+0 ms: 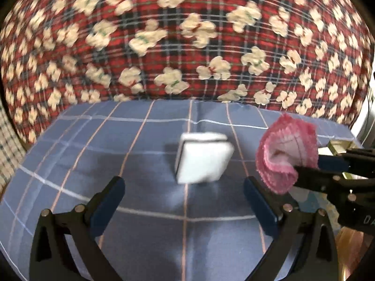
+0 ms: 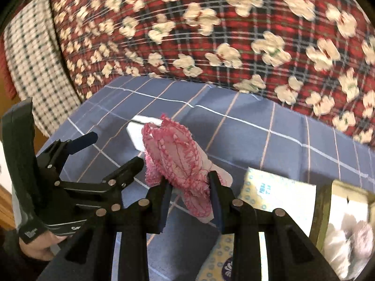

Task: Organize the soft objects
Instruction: 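Grasp the white striped sponge with the left gripper while the right gripper holds the pink cloth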

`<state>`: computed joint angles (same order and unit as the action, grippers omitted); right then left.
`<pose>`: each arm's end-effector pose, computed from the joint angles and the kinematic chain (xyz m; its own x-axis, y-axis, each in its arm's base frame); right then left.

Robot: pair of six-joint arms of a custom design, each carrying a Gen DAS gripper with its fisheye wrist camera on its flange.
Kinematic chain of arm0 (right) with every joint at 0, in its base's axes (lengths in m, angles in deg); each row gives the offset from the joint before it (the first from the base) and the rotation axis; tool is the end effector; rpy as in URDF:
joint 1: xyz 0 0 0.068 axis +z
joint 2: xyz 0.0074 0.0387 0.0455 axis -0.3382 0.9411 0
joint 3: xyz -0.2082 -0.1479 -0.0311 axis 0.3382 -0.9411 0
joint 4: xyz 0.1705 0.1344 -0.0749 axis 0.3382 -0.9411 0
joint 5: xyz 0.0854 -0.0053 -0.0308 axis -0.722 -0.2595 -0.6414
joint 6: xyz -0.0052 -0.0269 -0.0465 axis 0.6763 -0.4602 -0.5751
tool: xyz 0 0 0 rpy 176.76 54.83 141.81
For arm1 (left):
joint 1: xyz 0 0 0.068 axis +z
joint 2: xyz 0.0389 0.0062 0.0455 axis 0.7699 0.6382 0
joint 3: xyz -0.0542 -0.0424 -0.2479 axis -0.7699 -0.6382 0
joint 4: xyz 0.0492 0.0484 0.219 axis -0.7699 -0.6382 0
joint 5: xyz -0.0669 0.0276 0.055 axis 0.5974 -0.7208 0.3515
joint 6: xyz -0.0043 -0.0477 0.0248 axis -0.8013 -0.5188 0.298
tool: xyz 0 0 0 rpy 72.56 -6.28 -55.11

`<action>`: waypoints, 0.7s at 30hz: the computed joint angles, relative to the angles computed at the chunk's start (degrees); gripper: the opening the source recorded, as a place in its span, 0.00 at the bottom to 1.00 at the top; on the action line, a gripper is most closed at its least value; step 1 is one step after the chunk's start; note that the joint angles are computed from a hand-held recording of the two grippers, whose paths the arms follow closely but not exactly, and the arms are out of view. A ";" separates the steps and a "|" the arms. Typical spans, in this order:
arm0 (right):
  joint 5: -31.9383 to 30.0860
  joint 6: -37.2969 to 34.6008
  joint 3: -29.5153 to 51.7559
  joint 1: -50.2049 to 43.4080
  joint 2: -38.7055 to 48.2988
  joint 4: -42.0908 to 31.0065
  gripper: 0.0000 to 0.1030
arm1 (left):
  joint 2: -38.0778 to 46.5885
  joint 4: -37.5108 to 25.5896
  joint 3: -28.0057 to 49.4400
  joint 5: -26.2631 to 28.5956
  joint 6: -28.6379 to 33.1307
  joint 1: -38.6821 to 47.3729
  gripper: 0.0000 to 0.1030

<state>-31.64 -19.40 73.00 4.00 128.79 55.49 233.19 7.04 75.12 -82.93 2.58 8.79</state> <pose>0.2525 0.1047 0.0282 -0.7652 0.0532 -0.6416 -0.0221 0.9938 0.1088 0.2963 -0.2533 -0.0111 -0.5898 0.2405 -0.7709 0.4193 0.9070 -0.0379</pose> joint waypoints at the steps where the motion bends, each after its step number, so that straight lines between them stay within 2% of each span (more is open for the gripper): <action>1: 0.06 0.18 -0.30 -0.25 0.41 0.93 0.32 | 0.34 -1.43 1.48 -0.28 0.48 -0.18 0.99; 3: 0.77 1.15 -1.16 -0.26 0.93 2.88 0.32 | 1.46 -5.31 5.07 1.83 1.66 0.00 0.99; 4: 0.07 1.81 -1.70 -0.79 1.28 4.32 0.32 | 2.24 -7.04 6.84 0.98 1.64 -0.22 0.99; 7: -0.13 2.11 -3.60 -1.33 1.10 7.46 0.32 | 3.90 -9.74 10.31 -0.10 1.60 -0.65 0.99; 11: -0.44 2.04 -3.20 -1.39 1.50 7.36 0.32 | 5.08 -11.31 12.87 -0.53 -1.17 -0.34 0.97; 12: -1.12 2.11 -3.22 -1.92 1.75 7.65 0.32 | 5.59 -12.16 13.81 -0.96 -1.49 -0.29 0.93; 13: -1.60 2.22 -3.24 -2.27 1.90 7.87 0.32 | 6.16 -12.81 14.67 -0.27 -1.43 -0.07 0.77; 14: -1.93 2.17 -3.26 -2.49 2.10 8.11 0.32 | 6.86 -13.72 15.72 1.46 -1.20 0.31 0.57; 15: -2.36 2.08 -3.19 -2.78 2.25 8.28 0.33 | 7.55 -14.69 16.71 3.16 -1.27 0.69 0.52; 21: -3.20 1.49 -2.87 -2.68 2.63 8.39 0.33 | 6.86 -10.56 13.14 5.57 -1.53 1.16 0.47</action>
<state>-34.84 -17.91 70.13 1.33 131.42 63.88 240.04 -3.52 88.26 -77.36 1.04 9.95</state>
